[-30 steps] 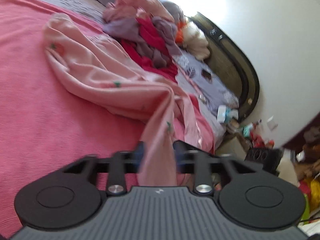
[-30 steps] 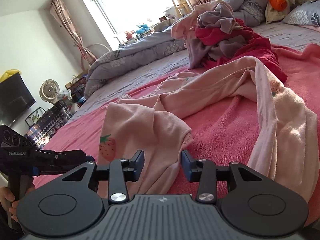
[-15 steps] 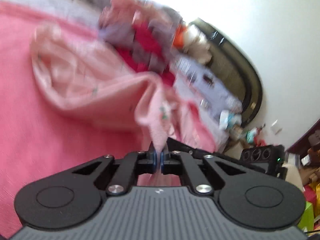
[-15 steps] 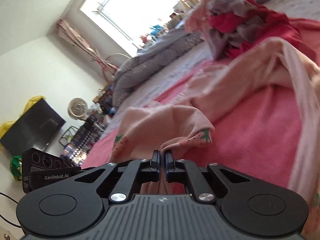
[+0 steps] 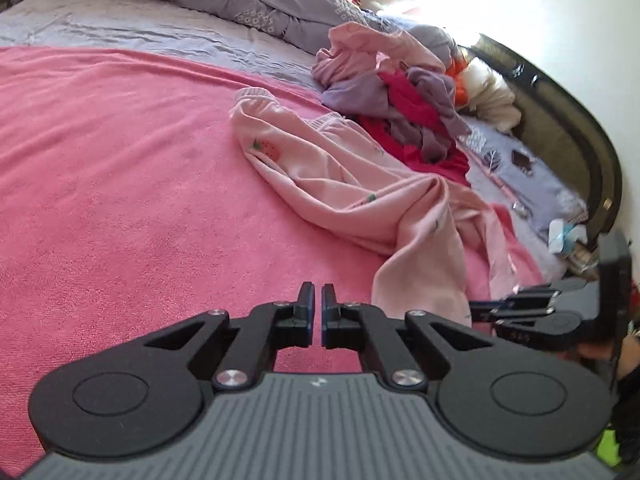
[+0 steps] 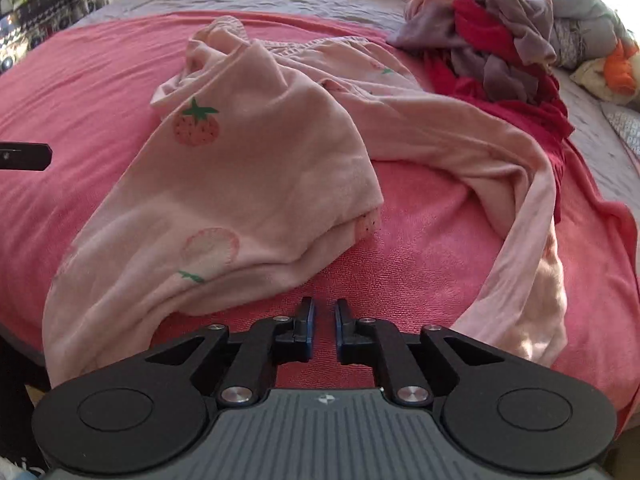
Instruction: Fold clothes
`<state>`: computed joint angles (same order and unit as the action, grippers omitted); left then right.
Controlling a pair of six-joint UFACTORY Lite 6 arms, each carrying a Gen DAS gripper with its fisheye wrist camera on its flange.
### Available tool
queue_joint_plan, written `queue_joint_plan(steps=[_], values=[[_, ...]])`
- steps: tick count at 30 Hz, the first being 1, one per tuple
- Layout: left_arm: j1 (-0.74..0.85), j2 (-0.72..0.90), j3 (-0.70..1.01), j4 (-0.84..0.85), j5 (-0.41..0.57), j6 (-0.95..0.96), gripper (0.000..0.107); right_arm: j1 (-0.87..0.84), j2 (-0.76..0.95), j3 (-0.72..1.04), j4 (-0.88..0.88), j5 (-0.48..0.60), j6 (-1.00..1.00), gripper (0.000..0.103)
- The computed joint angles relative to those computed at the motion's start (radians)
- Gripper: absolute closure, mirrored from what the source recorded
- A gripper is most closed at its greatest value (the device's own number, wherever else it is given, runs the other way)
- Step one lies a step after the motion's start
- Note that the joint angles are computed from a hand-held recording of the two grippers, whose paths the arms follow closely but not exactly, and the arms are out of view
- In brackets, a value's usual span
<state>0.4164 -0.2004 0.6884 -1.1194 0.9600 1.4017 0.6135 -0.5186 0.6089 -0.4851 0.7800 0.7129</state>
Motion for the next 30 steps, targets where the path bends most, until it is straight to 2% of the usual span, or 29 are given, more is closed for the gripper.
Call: queue_joint_plan(steps=[1,2,5,7,12,14,16,19,21,24,27,30], values=[[-0.025,-0.017,-0.004,0.008,-0.007,-0.004,0.107,0.024,0.000,0.006,-0.020,0.026,0.016,0.071],[-0.056,-0.036,-0.009,0.012,-0.014,-0.012,0.107,0.054,0.005,0.017,-0.044,0.052,0.039,0.064],[-0.157,-0.078,-0.023,0.017,-0.046,-0.041,0.097,0.116,-0.009,0.023,-0.062,0.093,0.069,0.063],[-0.234,-0.072,-0.021,0.018,-0.080,-0.068,0.086,0.106,-0.022,0.016,-0.049,0.087,0.047,0.060],[-0.350,-0.027,-0.006,0.058,-0.178,-0.148,0.081,0.098,-0.029,0.017,-0.026,0.089,0.006,0.057],[-0.344,-0.017,0.006,0.073,-0.203,-0.165,0.072,0.088,-0.050,0.039,-0.043,0.090,-0.005,0.057],[-0.307,-0.005,0.023,0.063,-0.208,-0.158,0.061,0.059,-0.083,0.074,-0.066,0.060,-0.012,0.053],[-0.257,0.049,0.086,0.045,-0.218,-0.159,0.060,-0.015,-0.065,0.142,-0.102,-0.090,-0.036,0.038],[-0.251,0.149,0.186,0.019,-0.238,-0.177,0.055,-0.069,0.038,0.220,-0.122,-0.182,-0.074,0.036],[-0.315,0.348,0.413,0.100,-0.313,-0.323,0.052,-0.145,0.269,0.372,-0.121,-0.204,-0.141,0.035],[-0.394,0.549,0.681,0.343,-0.359,-0.589,0.048,-0.243,0.519,0.569,-0.033,-0.149,-0.296,0.035],[-0.432,0.745,0.954,0.552,-0.305,-0.816,0.048,-0.319,0.681,0.718,0.001,-0.123,-0.373,0.035]])
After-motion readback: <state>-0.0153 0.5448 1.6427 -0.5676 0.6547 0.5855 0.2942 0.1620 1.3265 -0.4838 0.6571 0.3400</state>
